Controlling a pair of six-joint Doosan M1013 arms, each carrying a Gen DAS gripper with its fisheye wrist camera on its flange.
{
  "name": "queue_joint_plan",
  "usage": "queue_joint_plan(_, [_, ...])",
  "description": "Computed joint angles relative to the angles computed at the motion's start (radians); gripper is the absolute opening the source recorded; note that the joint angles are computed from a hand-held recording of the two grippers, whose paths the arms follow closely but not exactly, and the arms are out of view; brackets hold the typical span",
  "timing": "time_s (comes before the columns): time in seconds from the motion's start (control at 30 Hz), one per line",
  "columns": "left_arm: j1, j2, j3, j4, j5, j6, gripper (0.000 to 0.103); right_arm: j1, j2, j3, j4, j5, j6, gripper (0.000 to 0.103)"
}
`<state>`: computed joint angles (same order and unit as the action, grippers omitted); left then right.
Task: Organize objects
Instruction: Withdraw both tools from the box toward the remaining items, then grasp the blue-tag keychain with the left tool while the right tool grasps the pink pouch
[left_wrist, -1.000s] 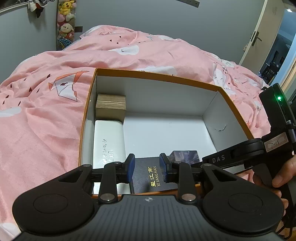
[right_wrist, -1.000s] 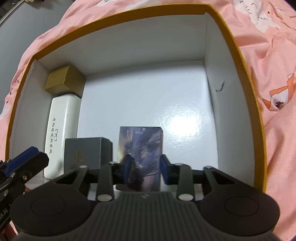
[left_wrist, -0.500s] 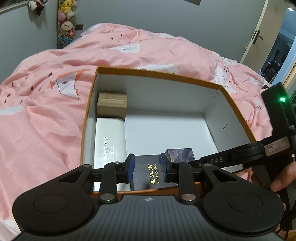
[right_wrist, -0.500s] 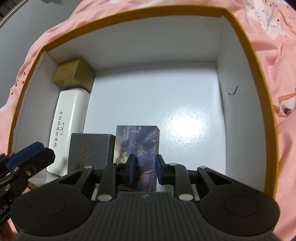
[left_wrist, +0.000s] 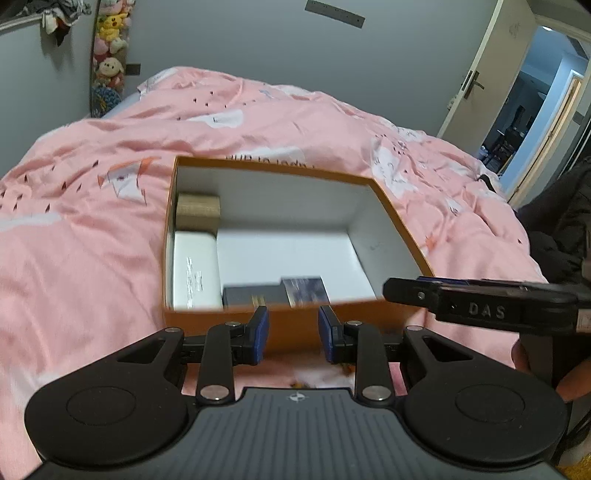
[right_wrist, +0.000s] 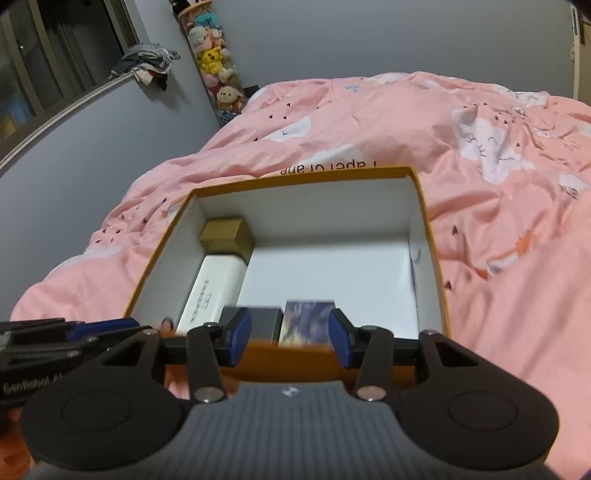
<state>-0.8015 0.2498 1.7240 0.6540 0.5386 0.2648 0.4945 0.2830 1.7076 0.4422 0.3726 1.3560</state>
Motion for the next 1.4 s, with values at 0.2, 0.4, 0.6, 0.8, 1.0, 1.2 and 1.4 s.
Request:
queue_joint_plan(0.2, [-0.031, 0.002, 0.016, -0.056, 0.036, 0.06, 0.033, 0.032, -0.047, 0.097, -0.253, -0.047, 0.25, 0.049])
queue_joint_plan(0.4, [-0.05, 0.018, 0.025, -0.145, 0.026, 0.167, 0.039, 0.03, -0.071, 0.158, -0.287, -0.011, 0.322, 0.048])
queue_joint_plan(0.6, [-0.067, 0.016, 0.036, -0.089, 0.004, 0.125, 0.038, 0.027, -0.076, 0.173, -0.37, 0.059, 0.449, 0.048])
queue_joint_plan(0.8, [-0.083, 0.005, 0.048, -0.061, -0.077, 0.169, 0.038, 0.041, -0.13, 0.201, -0.583, 0.106, 0.654, 0.052])
queue_joint_plan(1.0, [-0.102, 0.017, 0.031, -0.112, -0.084, 0.287, 0.038, 0.017, -0.193, 0.245, -0.519, 0.15, 0.652, 0.054])
queue_joint_plan(1.2, [-0.111, 0.022, 0.024, -0.143, -0.075, 0.331, 0.038, 0.003, -0.213, 0.258, -0.36, 0.239, 0.435, 0.045])
queue_joint_plan(1.4, [-0.124, 0.018, 0.025, -0.124, -0.061, 0.329, 0.038, 0.017, -0.198, 0.254, -0.358, 0.235, 0.367, 0.034])
